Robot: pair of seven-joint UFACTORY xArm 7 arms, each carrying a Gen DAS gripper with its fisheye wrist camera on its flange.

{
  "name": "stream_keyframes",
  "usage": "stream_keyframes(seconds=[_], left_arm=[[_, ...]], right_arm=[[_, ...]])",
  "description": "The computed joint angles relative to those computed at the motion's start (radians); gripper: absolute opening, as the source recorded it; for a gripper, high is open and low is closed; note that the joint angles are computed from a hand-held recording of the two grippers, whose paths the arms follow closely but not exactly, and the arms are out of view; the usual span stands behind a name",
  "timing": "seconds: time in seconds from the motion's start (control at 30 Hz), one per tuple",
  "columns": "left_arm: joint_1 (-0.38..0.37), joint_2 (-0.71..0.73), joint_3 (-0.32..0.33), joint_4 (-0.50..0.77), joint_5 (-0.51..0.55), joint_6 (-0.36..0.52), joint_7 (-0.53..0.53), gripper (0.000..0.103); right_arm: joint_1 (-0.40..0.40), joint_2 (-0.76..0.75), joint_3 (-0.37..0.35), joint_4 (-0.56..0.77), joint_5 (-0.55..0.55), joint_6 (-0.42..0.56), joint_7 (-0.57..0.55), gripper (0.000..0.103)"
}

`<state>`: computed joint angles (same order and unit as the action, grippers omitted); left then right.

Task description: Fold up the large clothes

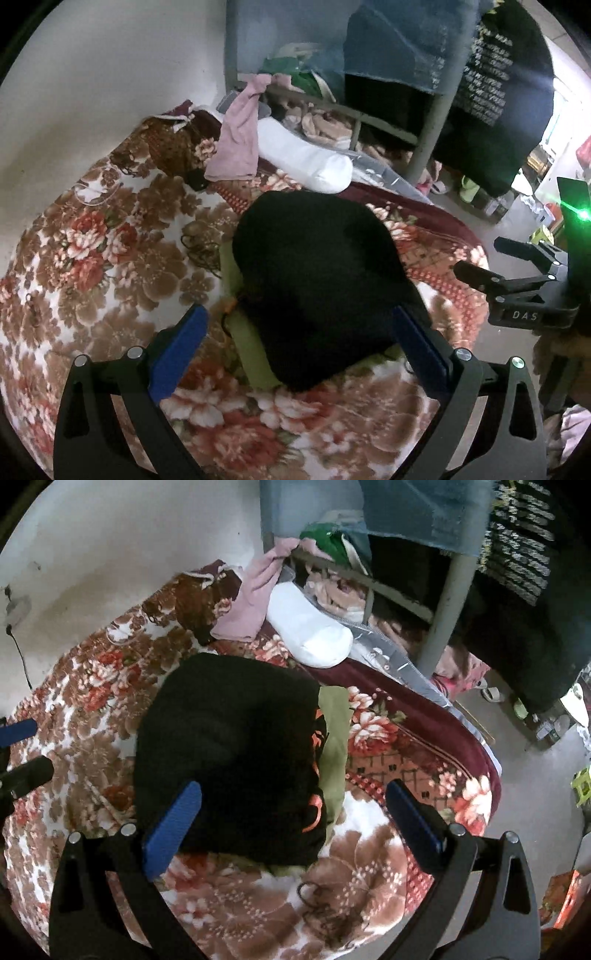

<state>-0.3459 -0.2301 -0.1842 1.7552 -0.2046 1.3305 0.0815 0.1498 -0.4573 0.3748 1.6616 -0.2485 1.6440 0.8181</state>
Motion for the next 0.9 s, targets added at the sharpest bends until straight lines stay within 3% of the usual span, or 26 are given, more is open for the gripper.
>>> stream_keyframes(seconds=[0.23,0.4,0.63,0.9], left_arm=[[-0.001,-0.088,-0.022,0.052,0.035,0.118,-0.043,0.098],[0.010,-0.168,-0.020,0.041,0.035,0.136,-0.053,0.098],[0.045,-0.284,-0.033,-0.092,0.090,0.032,-0.008,0.098],[0.054,-0.307,-0.034,-0.130,0.087,0.013,-0.015,0.098]], right_arm=[[-0.016,0.014,0.100,0.183,-0.006,0.119,0.057,0.098],[-0.058,0.043,0.211,0.317,-0.041,0.226,0.092,0.098],[-0.094,-0.006,0.237,0.285,-0.011,0.236,0.094,0.098],[-0.137,-0.020,0.251,0.271,0.012,0.218,0.049,0.098]])
